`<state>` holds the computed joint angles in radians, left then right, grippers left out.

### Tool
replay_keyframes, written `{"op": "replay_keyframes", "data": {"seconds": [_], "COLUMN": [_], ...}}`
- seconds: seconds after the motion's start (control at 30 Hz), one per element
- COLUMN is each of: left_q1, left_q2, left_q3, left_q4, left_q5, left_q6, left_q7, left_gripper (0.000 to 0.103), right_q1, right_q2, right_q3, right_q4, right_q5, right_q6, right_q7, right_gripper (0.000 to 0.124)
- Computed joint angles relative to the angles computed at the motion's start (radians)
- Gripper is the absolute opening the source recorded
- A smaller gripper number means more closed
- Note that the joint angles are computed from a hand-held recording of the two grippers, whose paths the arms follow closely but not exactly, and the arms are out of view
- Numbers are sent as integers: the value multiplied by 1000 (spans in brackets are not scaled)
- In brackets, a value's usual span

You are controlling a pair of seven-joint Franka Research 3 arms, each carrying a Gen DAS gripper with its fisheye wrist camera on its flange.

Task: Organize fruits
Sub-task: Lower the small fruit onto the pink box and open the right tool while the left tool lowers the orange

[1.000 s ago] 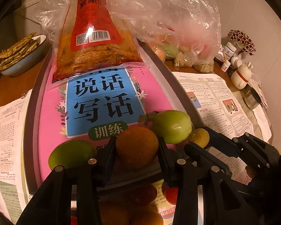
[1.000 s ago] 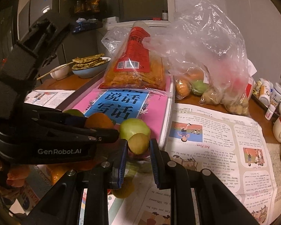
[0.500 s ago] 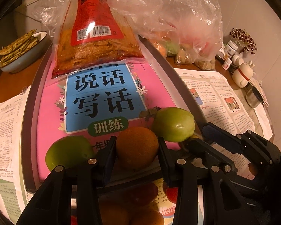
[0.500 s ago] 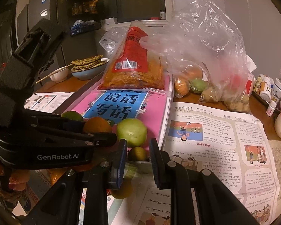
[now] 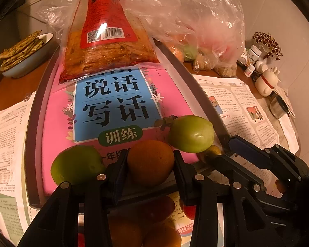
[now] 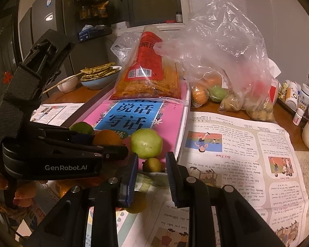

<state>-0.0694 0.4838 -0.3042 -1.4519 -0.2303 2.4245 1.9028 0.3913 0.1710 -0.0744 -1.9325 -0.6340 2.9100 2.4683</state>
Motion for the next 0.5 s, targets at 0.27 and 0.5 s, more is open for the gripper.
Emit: {"op": "replay_keyframes", "data": {"seconds": [0.27,0.5], "left_q1": [1,5], "left_q2": [-2,-14], "left_q3": [0,-1], "left_q4": [-2,-18], "left_q5": [-1,-7], "left_q6": [-2,10], "left_q7": [-3,2], "left_gripper": [44,47], "right_q1": [-3,-6], "right_q2": [-11,-19], "right_q3": [5,10], "right_q4": [-10,-14], "right_q5": [0,-1], "right_q6": [-1,-3], "right_q7": [3,8], "right_gripper": [30,41]}}
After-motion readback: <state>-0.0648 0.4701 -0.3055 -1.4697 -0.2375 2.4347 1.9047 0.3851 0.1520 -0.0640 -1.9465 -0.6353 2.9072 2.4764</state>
